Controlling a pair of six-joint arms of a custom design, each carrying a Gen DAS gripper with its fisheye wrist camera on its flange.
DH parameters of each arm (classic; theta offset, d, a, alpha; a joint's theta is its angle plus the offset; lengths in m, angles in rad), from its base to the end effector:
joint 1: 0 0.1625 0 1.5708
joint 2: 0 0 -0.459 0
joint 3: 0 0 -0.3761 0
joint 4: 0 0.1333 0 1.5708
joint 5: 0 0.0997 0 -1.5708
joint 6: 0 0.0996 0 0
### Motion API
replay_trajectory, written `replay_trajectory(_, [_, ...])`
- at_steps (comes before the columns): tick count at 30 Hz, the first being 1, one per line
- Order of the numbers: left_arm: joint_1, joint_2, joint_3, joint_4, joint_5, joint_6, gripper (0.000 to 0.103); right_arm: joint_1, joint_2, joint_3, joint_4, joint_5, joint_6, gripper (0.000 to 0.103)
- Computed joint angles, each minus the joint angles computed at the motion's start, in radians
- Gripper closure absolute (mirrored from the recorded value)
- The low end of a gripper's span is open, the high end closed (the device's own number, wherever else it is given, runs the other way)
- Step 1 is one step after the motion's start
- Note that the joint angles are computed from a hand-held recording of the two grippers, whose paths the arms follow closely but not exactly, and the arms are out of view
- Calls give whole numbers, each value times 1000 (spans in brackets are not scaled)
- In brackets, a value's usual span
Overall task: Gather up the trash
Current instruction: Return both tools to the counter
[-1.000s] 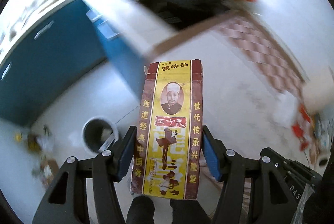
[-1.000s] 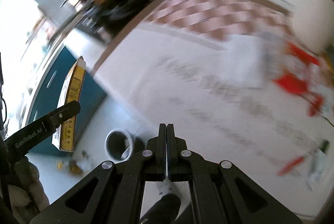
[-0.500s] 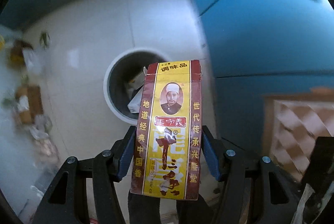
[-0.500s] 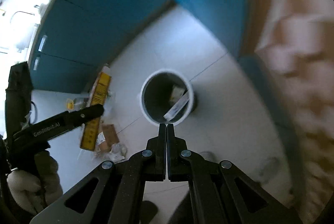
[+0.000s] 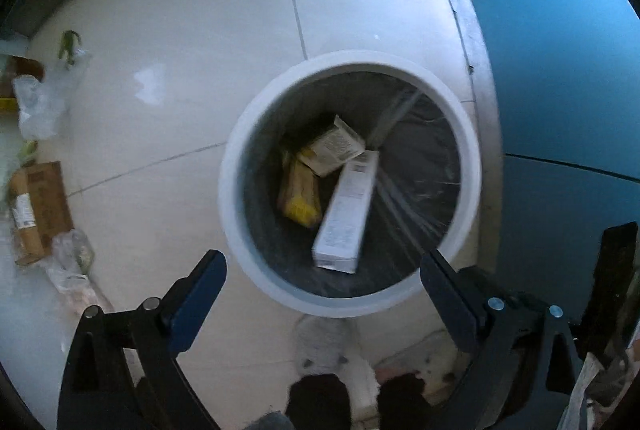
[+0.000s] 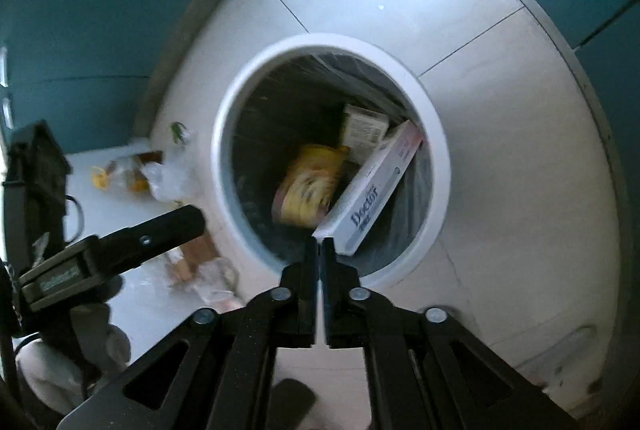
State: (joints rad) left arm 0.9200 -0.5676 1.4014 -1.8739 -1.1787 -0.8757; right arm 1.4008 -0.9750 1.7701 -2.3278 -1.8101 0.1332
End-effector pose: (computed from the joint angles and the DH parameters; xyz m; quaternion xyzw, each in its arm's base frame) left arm -0.2751 -0.6442 0.0009 -0.0555 0.9463 0.0559 0.3136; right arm 0.0037 -0.6265 0.1734 -0.1477 -0.9816 -0.0211 0.1190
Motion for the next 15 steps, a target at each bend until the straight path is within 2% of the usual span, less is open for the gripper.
replay_trajectory(1, [-14,-12,8,19,24,-20,4,4,3,2,0,-18,7,85])
replay_trajectory(2, [-30,-18,0,49,50,-42,4,7,4,-1,-1,-32,12,70])
replay_trajectory(3, [-51,-31,5,80,84,-64,4,15,-8,10,-11,-54,16,50])
replay_trajectory(4, [-79,-46,2,126,125,-88,4,27,-27,19,-11,-77,24,44])
replay_trajectory(7, [-167,-89,-32,277,202,-157,4,70,-99,36,25,-132,54,39])
replay_trajectory(8, [-203,-102,-64,345,216,-186,4,83,-125,37,44,-141,66,35])
replay_trajectory(10, [-265,-115,-129,443,242,-213,4,128,-219,32,110,-156,103,30])
replay_trajectory(13, [-377,-94,-298,602,272,-217,4,214,-342,-29,249,-167,179,29])
replay_trajectory(15, [-441,-43,-458,691,283,-183,4,278,-436,-81,349,-171,239,28])
